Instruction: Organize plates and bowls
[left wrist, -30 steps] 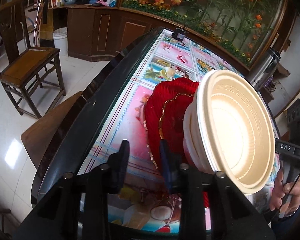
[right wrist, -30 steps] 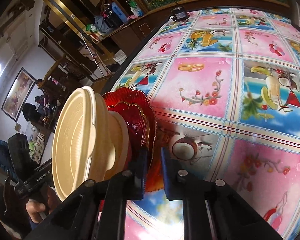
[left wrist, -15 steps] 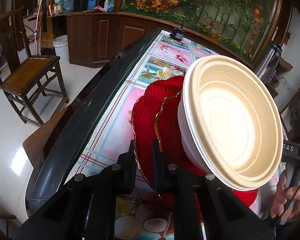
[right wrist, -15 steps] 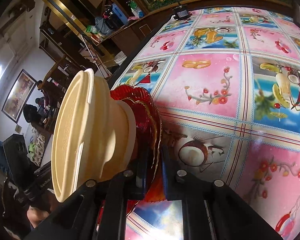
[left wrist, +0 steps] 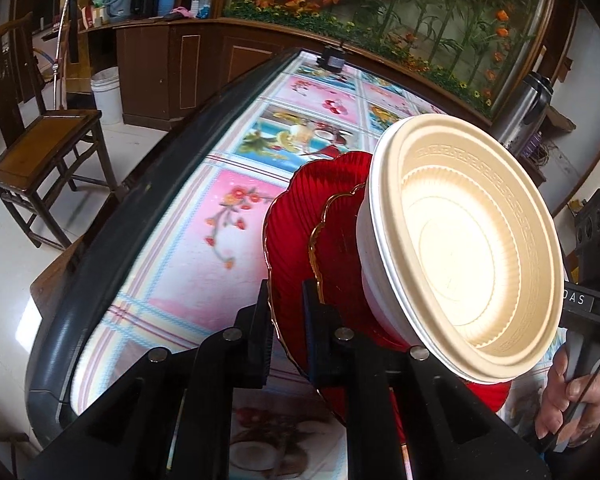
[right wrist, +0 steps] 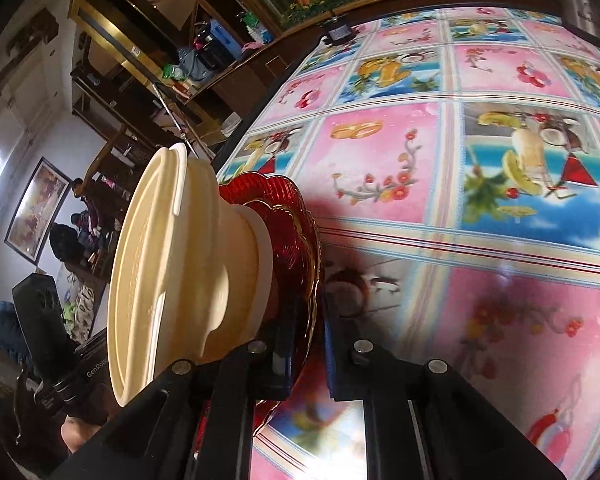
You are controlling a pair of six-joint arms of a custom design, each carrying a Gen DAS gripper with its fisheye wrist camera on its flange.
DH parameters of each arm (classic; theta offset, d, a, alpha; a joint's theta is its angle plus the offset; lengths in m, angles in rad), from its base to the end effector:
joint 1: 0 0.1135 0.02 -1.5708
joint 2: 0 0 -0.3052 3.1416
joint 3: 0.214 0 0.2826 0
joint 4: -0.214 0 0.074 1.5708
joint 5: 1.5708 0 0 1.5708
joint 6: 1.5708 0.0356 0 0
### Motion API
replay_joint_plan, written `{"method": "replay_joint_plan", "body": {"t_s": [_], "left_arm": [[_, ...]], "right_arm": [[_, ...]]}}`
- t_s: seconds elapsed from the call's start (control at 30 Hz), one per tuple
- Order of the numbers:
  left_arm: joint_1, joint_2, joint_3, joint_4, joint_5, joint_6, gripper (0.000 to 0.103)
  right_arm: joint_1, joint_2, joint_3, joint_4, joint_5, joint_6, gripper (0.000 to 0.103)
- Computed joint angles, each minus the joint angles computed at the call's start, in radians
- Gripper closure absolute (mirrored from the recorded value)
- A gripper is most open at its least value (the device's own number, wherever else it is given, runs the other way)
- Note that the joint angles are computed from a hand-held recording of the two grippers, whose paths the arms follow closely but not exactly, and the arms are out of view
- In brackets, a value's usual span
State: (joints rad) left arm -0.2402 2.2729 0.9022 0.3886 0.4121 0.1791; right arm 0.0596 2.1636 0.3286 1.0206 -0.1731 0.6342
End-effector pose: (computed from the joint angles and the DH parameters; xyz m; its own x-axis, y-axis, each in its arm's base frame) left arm 0.3754 -0.1066 -0.0009 -0.7175 0.3438 -0.6057 0.5710 0.7884 -0.2289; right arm 0.2504 0.0211 0.0051 -0.6895 0.5436 -0.4786 0.2879 0.8121 0.5076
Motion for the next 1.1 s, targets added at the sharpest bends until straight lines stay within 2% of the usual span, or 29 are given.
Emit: {"method": "replay_joint_plan", "body": {"t_s": [0.13, 0.33, 0.47, 0.6, 0.7, 0.87, 1.0, 1.1], "left_arm": [[-0.041, -0.012, -0.004, -0.008, -0.019, -0.012, 0.093], [-0.138, -0.038, -0.014, -0.010, -0.054, -0.037, 0.093], [-0.224, -0.048, -0.004, -0.025, -0.078, -0.055, 0.093], [-0.326, -0.033, 0.034, -0.056, -0.104, -0.081, 0.093], [-0.385, -0.017, 0.073, -0.082, -0.111, -0.106, 0.093], [-0.475, 0.039, 0.181, -0.143, -0.149, -0.157, 0.094], [-0.518, 0.053, 0.198, -0.104, -0.178, -0.180, 0.095], [-0.544, 0.058, 0.151, 0.015, -0.226, -0.190, 0.095]], "right_arm": [[-0.046, 0.007, -0.035, 0.044, -0.018, -0.014, 0.093], [-0.156, 0.036, -0.125, 0.176, -0.059, -0.044, 0.092], [-0.293, 0.074, -0.204, 0.301, -0.118, -0.087, 0.092], [-0.500, 0.121, -0.271, 0.406, -0.213, -0.175, 0.092], [-0.666, 0.116, -0.294, 0.403, -0.279, -0.261, 0.092], [-0.873, 0.076, -0.261, 0.290, -0.353, -0.365, 0.092], [-0.958, 0.091, -0.220, 0.244, -0.381, -0.403, 0.092], [-0.980, 0.160, -0.205, 0.301, -0.373, -0.414, 0.092]]}}
